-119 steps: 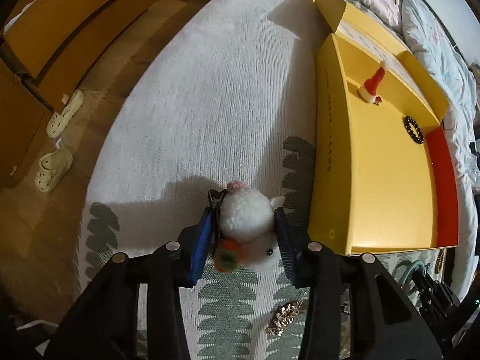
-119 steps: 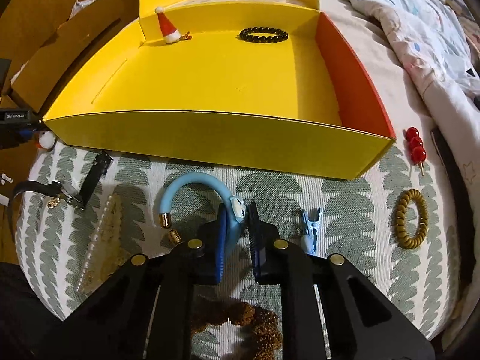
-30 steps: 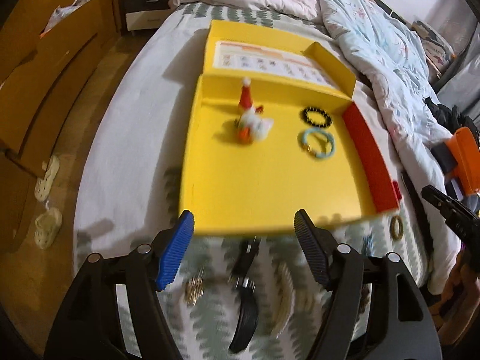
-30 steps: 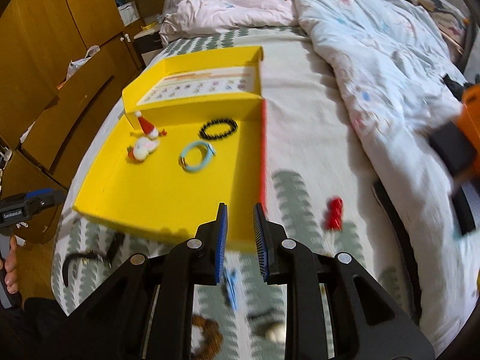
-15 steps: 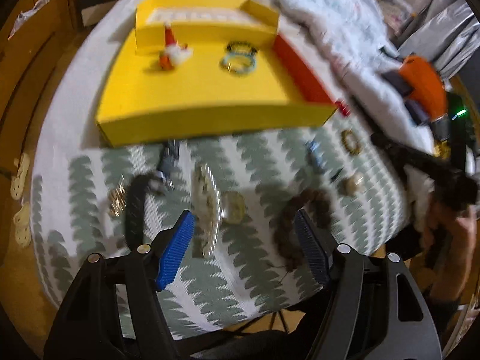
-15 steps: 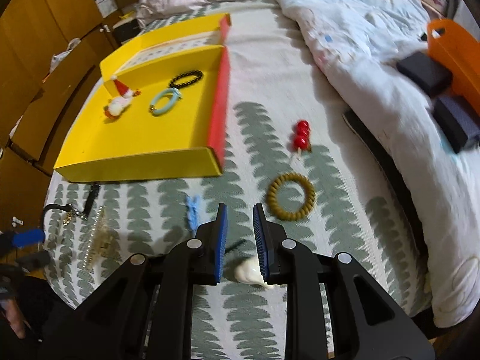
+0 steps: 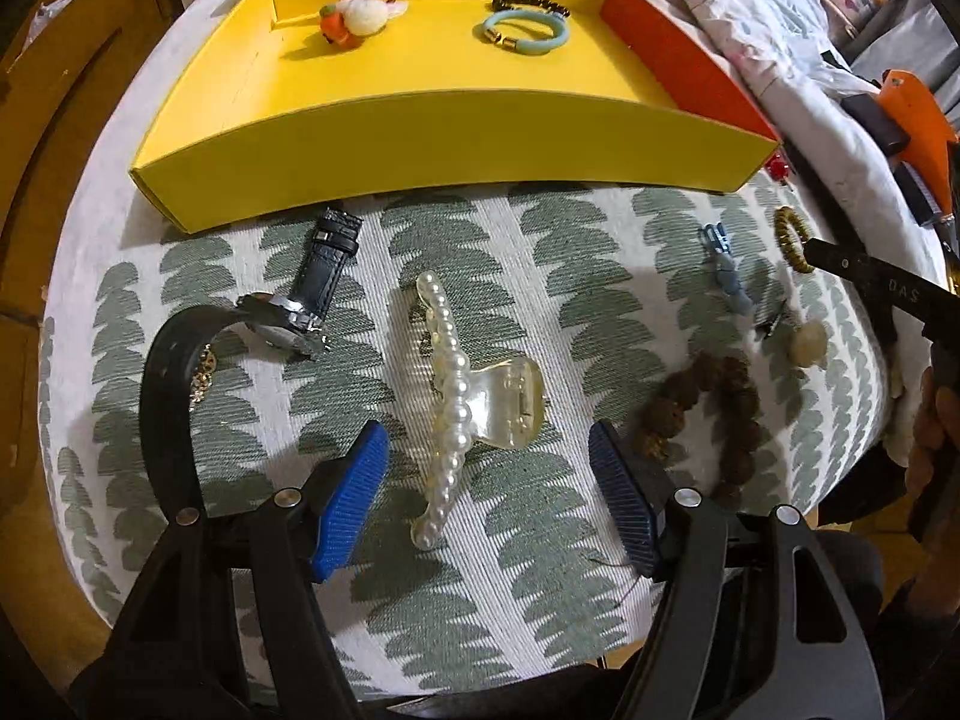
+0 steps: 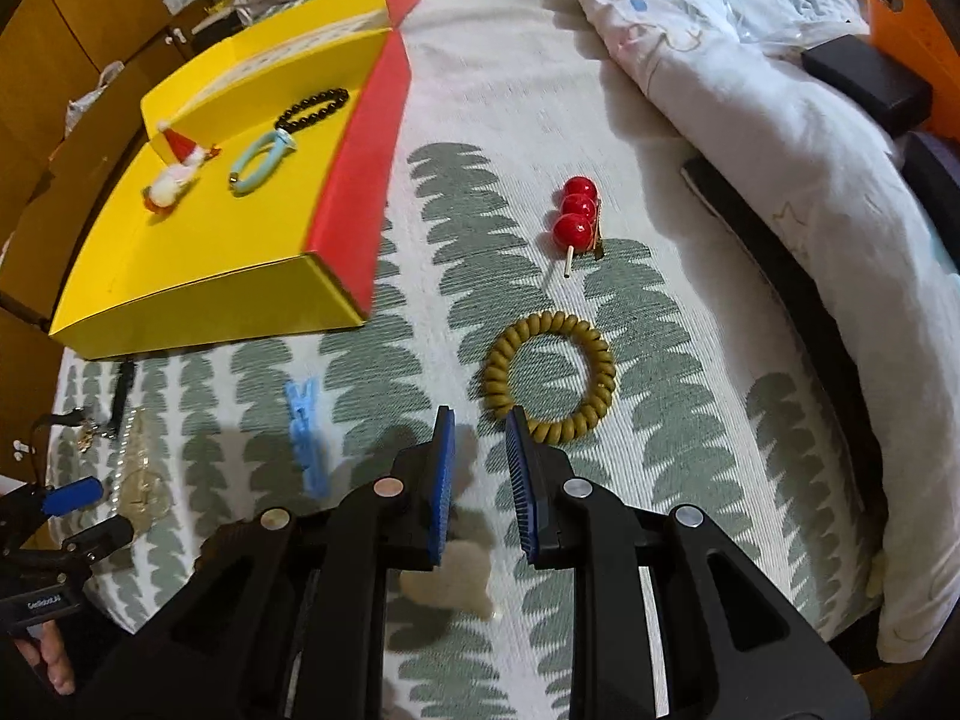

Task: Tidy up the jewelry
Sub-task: 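Grasp the tan wooden coil bracelet with right tool while left tool grasps pearl clip, then carry the wooden bracelet with right tool while left tool carries pearl clip to box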

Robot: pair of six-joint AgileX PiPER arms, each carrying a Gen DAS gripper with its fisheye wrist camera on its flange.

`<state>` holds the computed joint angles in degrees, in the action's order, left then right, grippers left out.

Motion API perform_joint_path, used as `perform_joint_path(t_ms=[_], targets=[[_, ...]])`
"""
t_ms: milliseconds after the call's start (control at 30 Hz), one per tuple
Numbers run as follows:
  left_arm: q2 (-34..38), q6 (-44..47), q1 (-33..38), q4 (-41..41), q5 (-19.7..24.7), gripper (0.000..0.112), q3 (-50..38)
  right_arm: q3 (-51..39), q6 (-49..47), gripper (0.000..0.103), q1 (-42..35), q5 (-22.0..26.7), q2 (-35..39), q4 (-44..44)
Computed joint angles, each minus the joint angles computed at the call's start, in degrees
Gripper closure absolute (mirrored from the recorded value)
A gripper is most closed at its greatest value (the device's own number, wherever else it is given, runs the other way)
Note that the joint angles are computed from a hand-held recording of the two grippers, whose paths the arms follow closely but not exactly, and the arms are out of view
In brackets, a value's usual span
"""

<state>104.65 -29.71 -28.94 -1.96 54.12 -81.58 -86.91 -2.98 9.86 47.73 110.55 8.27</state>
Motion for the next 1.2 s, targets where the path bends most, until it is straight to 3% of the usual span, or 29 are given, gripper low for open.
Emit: perform_joint_path(t_ms=[633, 700, 867, 1200], targets=[[6.8, 3.4, 1.1, -5.7, 0.0, 0.044, -4.4, -5.5, 2.6, 0.080, 1.4, 0.2, 6.5, -4.7], [7.1, 3.1, 1.1, -4.9, 0.1, 0.048, -4.7, -5.4, 2.3, 0.084, 1.3, 0.0, 6.6, -4.5], [7.8, 3.1, 1.6, -4.3, -0.2, 0.073, -5.1, -4.8, 1.9, 0.091, 1.0, -0.7, 6.4, -5.1], [4.8, 5.9, 3.6, -6.9, -2.1, 0.073, -2.0, -3.5, -0.7, 0.093, -2.1, -1.7, 4.6, 0.6]])
